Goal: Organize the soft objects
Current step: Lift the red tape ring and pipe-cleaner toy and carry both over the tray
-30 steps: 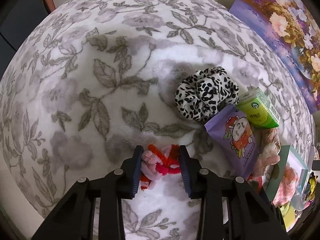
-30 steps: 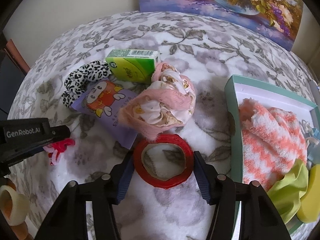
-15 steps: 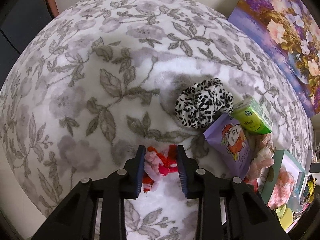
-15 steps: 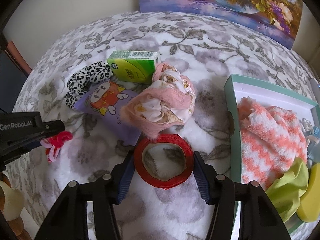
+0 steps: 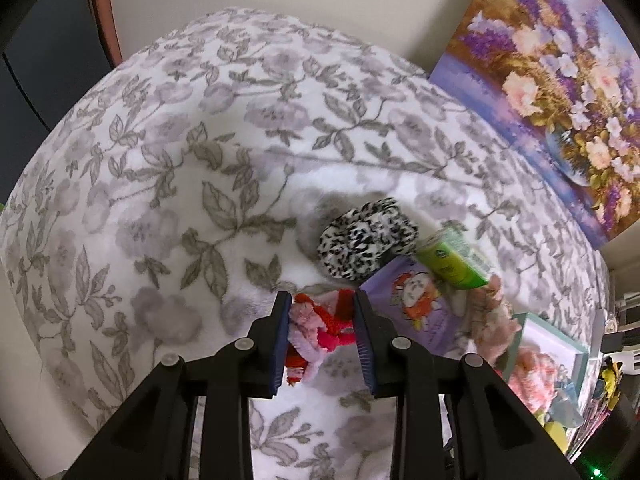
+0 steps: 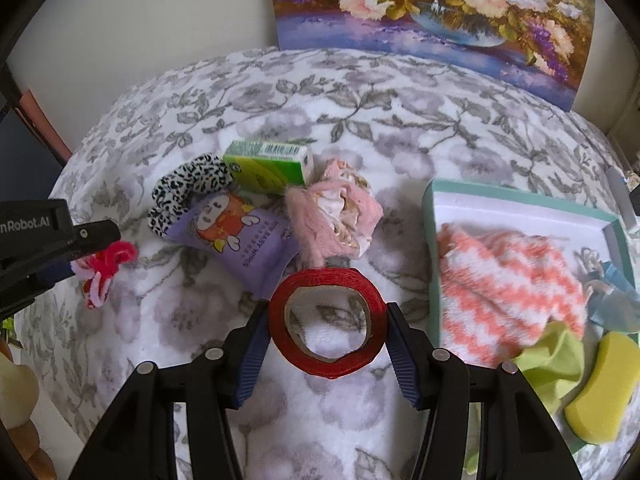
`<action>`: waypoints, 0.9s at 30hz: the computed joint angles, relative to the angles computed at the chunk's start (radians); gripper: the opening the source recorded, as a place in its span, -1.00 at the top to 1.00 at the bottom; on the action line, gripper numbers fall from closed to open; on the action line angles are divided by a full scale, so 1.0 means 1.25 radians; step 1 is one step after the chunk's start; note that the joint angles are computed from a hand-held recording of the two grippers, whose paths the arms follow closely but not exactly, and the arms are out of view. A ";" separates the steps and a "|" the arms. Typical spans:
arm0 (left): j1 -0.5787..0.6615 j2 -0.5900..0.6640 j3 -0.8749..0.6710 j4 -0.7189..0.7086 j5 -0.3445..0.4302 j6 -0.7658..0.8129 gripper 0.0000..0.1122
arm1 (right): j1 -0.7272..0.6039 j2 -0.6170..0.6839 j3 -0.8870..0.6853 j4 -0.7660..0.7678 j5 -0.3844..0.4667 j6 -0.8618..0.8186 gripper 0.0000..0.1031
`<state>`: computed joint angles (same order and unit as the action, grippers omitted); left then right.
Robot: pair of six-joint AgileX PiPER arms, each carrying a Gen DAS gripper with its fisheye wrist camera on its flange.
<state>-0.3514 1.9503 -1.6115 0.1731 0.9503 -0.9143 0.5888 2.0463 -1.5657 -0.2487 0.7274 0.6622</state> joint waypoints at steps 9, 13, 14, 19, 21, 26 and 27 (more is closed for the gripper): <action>-0.035 -0.031 -0.023 0.046 0.015 -0.043 0.43 | -0.015 -0.074 0.049 -0.004 -0.022 -0.003 -0.14; -0.050 -0.040 -0.032 0.067 0.022 -0.064 0.43 | -0.024 -0.101 0.072 0.007 -0.034 -0.012 -0.14; -0.053 -0.042 -0.033 0.070 0.023 -0.067 0.43 | -0.026 -0.106 0.077 0.008 -0.037 -0.013 -0.14; -0.067 -0.039 -0.049 0.077 0.034 -0.077 0.43 | -0.038 -0.128 0.098 0.018 -0.049 -0.019 -0.14; -0.073 -0.035 -0.057 0.076 0.038 -0.078 0.43 | -0.042 -0.133 0.101 0.016 -0.049 -0.016 -0.14; -0.094 -0.015 -0.088 0.068 0.049 -0.071 0.43 | -0.063 -0.162 0.126 0.017 -0.059 -0.014 -0.14; -0.101 -0.009 -0.098 0.065 0.051 -0.067 0.43 | -0.069 -0.168 0.131 0.018 -0.060 -0.013 -0.14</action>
